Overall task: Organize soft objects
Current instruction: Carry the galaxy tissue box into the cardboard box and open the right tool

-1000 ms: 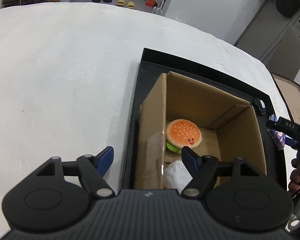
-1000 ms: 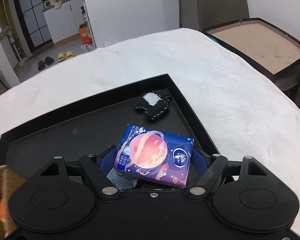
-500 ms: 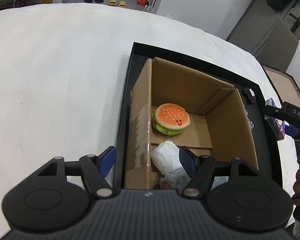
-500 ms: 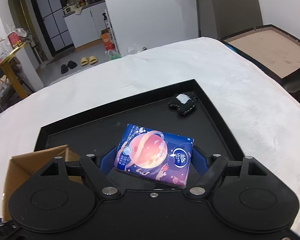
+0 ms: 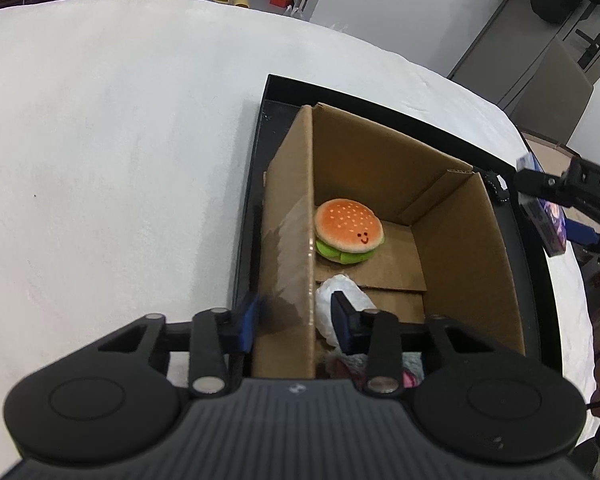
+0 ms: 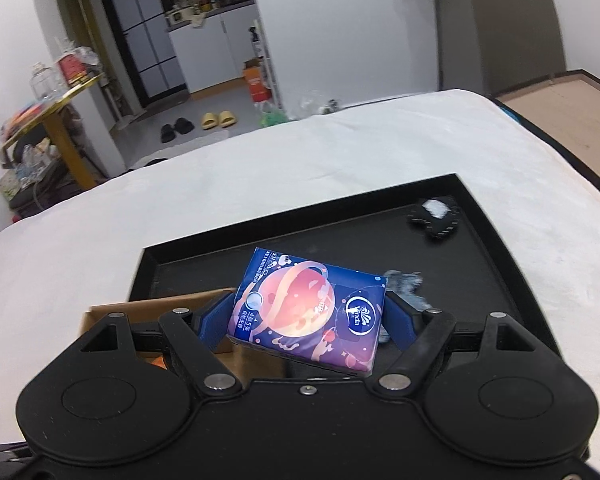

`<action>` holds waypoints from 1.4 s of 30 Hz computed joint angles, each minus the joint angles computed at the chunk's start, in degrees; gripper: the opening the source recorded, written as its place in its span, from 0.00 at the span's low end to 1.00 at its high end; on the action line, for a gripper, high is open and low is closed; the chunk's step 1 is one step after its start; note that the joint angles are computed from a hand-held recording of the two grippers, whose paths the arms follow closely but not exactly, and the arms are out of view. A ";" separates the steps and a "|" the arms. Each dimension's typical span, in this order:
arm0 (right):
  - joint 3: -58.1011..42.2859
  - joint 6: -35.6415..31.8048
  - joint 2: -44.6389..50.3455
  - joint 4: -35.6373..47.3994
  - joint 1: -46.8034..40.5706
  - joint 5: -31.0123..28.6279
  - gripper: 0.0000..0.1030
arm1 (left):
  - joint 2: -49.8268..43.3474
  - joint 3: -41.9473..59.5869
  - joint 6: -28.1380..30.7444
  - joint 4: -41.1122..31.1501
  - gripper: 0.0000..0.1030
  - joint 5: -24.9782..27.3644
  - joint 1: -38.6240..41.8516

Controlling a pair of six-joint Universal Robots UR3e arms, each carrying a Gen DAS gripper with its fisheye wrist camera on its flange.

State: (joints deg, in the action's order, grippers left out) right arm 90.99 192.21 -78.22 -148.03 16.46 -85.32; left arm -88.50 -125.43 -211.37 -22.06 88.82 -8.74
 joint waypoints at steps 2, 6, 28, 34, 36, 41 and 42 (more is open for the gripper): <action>-1.45 0.04 0.82 0.65 1.13 -0.10 0.74 | 0.12 -0.51 0.00 0.39 0.27 -0.12 0.46; -3.47 -0.11 1.60 1.92 3.06 0.87 0.74 | 0.21 -1.56 -0.41 1.08 0.23 -0.77 1.61; -12.19 -3.16 8.28 5.35 8.48 2.64 0.80 | 1.65 -5.11 0.75 4.19 0.24 -4.26 4.68; -11.29 -2.53 7.42 4.50 7.73 1.77 0.89 | 1.89 -5.31 0.89 4.24 0.25 -4.56 4.98; -10.16 -2.32 6.64 4.00 7.27 1.54 0.89 | 1.97 -5.18 0.60 3.97 0.25 -4.35 4.82; -6.37 -2.17 3.93 2.58 5.43 0.89 0.90 | 2.05 -4.09 -0.01 2.69 0.25 -3.36 3.85; -5.64 -2.05 3.39 2.37 4.98 0.86 0.90 | 2.07 -3.79 -0.26 2.41 0.25 -2.97 3.53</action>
